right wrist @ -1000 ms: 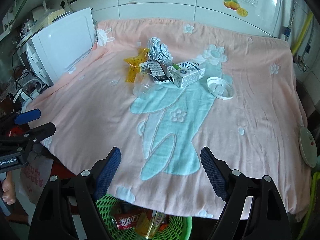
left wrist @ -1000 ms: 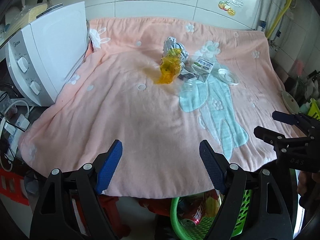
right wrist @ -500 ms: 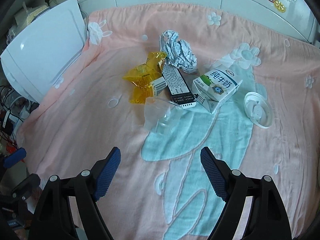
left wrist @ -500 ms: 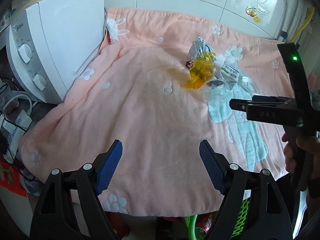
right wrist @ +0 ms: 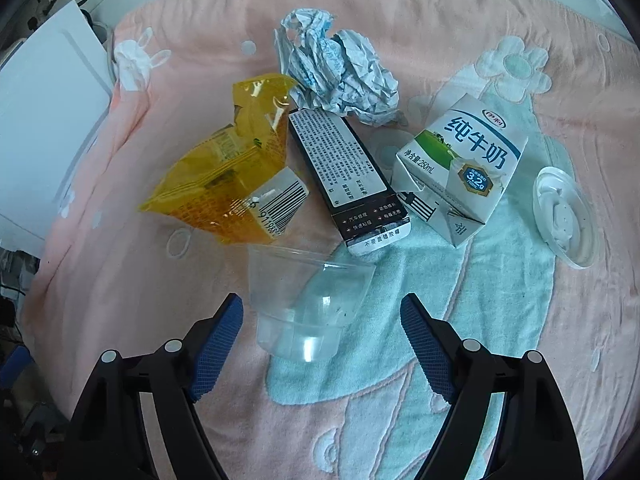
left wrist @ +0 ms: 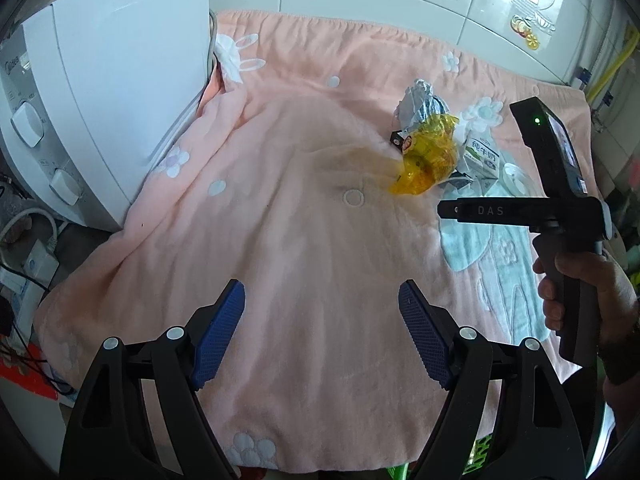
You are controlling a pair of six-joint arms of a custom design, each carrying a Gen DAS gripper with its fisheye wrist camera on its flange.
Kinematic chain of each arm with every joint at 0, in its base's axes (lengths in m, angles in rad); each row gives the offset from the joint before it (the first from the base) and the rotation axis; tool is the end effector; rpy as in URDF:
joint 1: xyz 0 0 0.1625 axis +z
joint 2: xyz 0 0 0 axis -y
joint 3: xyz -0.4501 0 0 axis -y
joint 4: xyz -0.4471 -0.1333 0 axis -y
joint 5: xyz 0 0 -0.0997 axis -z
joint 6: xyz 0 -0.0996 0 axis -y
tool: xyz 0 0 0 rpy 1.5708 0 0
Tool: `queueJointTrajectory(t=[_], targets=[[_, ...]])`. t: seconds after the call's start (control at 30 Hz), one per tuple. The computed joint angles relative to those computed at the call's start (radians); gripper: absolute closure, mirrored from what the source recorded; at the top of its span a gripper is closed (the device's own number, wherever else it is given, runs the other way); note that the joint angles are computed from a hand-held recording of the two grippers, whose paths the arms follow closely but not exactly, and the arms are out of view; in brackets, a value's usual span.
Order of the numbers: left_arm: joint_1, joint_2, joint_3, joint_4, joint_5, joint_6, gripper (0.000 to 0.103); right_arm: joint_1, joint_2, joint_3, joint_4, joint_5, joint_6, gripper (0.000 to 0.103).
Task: Collect trash
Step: 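Grasp and lift the yellow snack bag with the left tool while the right tool grasps the clear cup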
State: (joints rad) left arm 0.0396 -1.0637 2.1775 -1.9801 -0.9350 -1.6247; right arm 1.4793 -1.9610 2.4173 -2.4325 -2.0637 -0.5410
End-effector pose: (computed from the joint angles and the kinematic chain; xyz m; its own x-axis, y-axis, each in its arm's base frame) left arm -0.4320 -0.2097 0.0291 -0.7792 -0.0743 -0.6223 0.3109 0.8164 -0.4867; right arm 0.0532 -0.3628 0.3405 -0.7806 -0.2430 0.5758 -0.3710 0.9216 -0.1141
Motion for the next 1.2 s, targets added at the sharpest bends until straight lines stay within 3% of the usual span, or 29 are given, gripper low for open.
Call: queueJointTrajectory(t=[0.17, 0.57, 0.9, 1.03, 1.2], targets=[[0.03, 0.017, -0.018, -0.025, 0.023, 0.056, 0.025, -0.015, 0.001, -0.009, 0.009, 0.029, -0.002, 0.043], [0.094, 0.094, -0.071, -0.141, 0.053, 0.232, 0.025, -0.099, -0.139, -0.008, 0.063, 0.066, -0.13, 0.044], [0.18, 0.209, -0.145, -0.321, 0.074, 0.555, 0.025, -0.193, -0.282, -0.029, 0.133, 0.12, -0.223, 0.044], [0.228, 0.253, -0.163, -0.443, 0.048, 0.7, 0.025, -0.219, -0.319, -0.031, 0.151, 0.135, -0.239, 0.044], [0.275, 0.309, -0.206, -0.505, 0.023, 0.861, 0.025, -0.245, -0.357, -0.036, 0.173, 0.149, -0.257, 0.044]])
